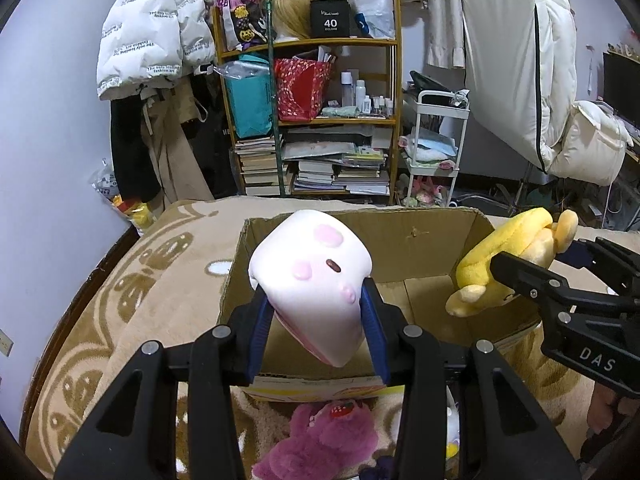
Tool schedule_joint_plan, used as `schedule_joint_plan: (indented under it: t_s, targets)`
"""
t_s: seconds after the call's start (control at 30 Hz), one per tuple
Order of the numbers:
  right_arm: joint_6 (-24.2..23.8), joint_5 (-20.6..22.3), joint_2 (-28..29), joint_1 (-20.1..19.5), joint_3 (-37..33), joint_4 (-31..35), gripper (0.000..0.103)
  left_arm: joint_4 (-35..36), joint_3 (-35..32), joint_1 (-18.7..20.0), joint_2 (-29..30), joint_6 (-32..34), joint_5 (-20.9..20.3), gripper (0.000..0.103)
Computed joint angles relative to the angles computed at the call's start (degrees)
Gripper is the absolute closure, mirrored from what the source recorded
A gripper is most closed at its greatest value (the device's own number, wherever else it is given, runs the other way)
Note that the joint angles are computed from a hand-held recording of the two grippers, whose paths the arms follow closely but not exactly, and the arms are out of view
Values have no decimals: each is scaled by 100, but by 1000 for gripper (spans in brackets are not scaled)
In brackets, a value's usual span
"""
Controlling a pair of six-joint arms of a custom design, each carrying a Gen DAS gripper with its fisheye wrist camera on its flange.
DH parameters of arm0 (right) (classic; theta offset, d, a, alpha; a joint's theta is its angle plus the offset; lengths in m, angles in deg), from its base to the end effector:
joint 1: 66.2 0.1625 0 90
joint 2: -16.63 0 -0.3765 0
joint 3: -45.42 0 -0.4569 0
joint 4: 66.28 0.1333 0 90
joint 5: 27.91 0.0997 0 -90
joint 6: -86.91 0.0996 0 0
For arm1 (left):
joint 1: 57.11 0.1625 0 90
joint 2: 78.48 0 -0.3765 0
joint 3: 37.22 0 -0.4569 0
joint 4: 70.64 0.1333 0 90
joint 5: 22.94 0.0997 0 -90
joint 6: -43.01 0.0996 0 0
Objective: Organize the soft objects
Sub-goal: 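Carry both plushes over the box and open both tools to drop them, then grasp the dark-blue-haired doll with the left tool while the right tool grasps the green tissue pack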
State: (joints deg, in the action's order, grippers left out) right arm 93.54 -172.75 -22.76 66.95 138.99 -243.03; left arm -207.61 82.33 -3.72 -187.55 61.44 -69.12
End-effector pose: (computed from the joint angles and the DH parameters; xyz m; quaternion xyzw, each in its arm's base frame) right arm 0.4983 -0.4557 0.0363 0.1443 -0.8496 0.4118 0.2962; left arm -0.1055 -0.4812 0.4367 0.3035 0.8354 -0.3428 0.3040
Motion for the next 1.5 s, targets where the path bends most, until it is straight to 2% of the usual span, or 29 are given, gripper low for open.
schedule_joint_plan:
  t_s: [0.33,0.57,0.67,0.77,0.8,0.97,1.03,1.13,1.2,1.3,1.5]
  targets:
    - [-344,159,27,-42,81,-483,39,303,-89,112,107,-160,-103,60]
    - [-846,478,109,-92,96,-1411,38,277,-77,126,125,-229,17,53]
    - [-659,583,82,-162,101,-1324,37,191,-60,140,133,-224,94,50]
    - [-340,699,8,-223,183,-1154,34,86,-44,127,127,-191,149,42]
    - [-247,740,-18,-243,207,-1086,33,80,-42,126,122,-199,166,35]
    - [-23,816,-112,-273,307,-965,28,181,-24,99,66,-327,335,27]
    - [-1,834,-137,-267,338,-955,26,188,-8,74,22,-374,428,22]
    - [-83,791,-127,-233,332,-1035,16,145,23,29,-52,-392,549,13]
    - [-117,782,-128,-212,334,-1063,15,123,49,-9,-131,-408,647,10]
    - [-182,651,-114,-152,298,-1041,13,189,72,-55,-251,-473,734,7]
    - [-100,520,-195,-24,381,-1061,4,658,131,-167,-565,-707,954,5]
